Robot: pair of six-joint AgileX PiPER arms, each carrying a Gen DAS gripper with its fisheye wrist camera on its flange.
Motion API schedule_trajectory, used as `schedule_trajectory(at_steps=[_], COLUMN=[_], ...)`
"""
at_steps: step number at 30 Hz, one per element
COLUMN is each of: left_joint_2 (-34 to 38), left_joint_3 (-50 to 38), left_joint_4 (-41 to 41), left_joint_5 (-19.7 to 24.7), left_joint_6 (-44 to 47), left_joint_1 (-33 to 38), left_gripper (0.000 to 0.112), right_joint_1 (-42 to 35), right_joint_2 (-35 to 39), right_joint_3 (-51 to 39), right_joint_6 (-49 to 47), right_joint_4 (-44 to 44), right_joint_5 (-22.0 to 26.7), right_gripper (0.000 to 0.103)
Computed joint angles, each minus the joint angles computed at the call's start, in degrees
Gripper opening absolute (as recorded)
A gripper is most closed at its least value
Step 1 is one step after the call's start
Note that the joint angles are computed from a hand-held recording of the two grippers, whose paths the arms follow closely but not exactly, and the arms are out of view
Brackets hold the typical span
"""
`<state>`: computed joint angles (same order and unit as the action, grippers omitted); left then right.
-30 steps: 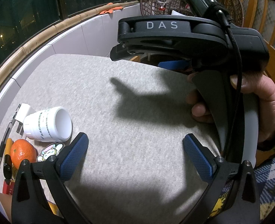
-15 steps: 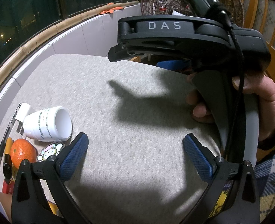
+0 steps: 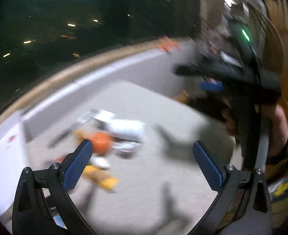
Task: Organize rigid objects
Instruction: 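Swing both tools over the table toward the scattered objects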
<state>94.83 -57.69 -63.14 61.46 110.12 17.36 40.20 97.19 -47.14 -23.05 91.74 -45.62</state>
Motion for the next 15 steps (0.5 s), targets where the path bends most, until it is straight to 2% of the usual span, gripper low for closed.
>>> schedule_trajectory(at_steps=[2,4,7,9,11,13,15], left_joint_2=[0.5,1.7,3.7,5.5,8.3,8.9,9.5], left_joint_3=[-3.1,-5.7,-8.6,-10.7,-13.2,-11.9,-9.4], left_joint_4=[-2.8,-5.2,-6.9,-3.9,-0.8,1.7,3.2], left_joint_5=[1.7,1.0,-3.8,-7.4,-6.5,-8.2,-10.6], left_joint_6=[-3.3,-6.6,-12.9,-20.0,-24.1,-25.8,-25.3], left_joint_1=[4.9,8.3,12.1,13.9,15.6,16.4,16.3], left_gripper=[0.103,0.103,0.103,0.103,0.103,0.103,0.103], right_joint_1=[0.8,1.3,1.2,0.9,-0.3,-2.1,-4.4], right_joint_2=[-0.9,-1.2,-1.0,-0.7,0.3,1.6,3.3], right_joint_3=[-1.8,-4.8,-8.4,-9.5,-11.3,-13.1,-15.1], right_joint_6=[-4.2,-10.2,-17.1,-18.8,-21.6,-25.3,-31.5], right_joint_4=[-0.5,-0.7,-0.9,-1.2,-0.9,0.6,4.3], right_joint_5=[-1.4,-2.2,-1.4,-0.9,1.1,4.7,10.4], right_gripper=[0.103,0.103,0.103,0.103,0.103,0.103,0.103])
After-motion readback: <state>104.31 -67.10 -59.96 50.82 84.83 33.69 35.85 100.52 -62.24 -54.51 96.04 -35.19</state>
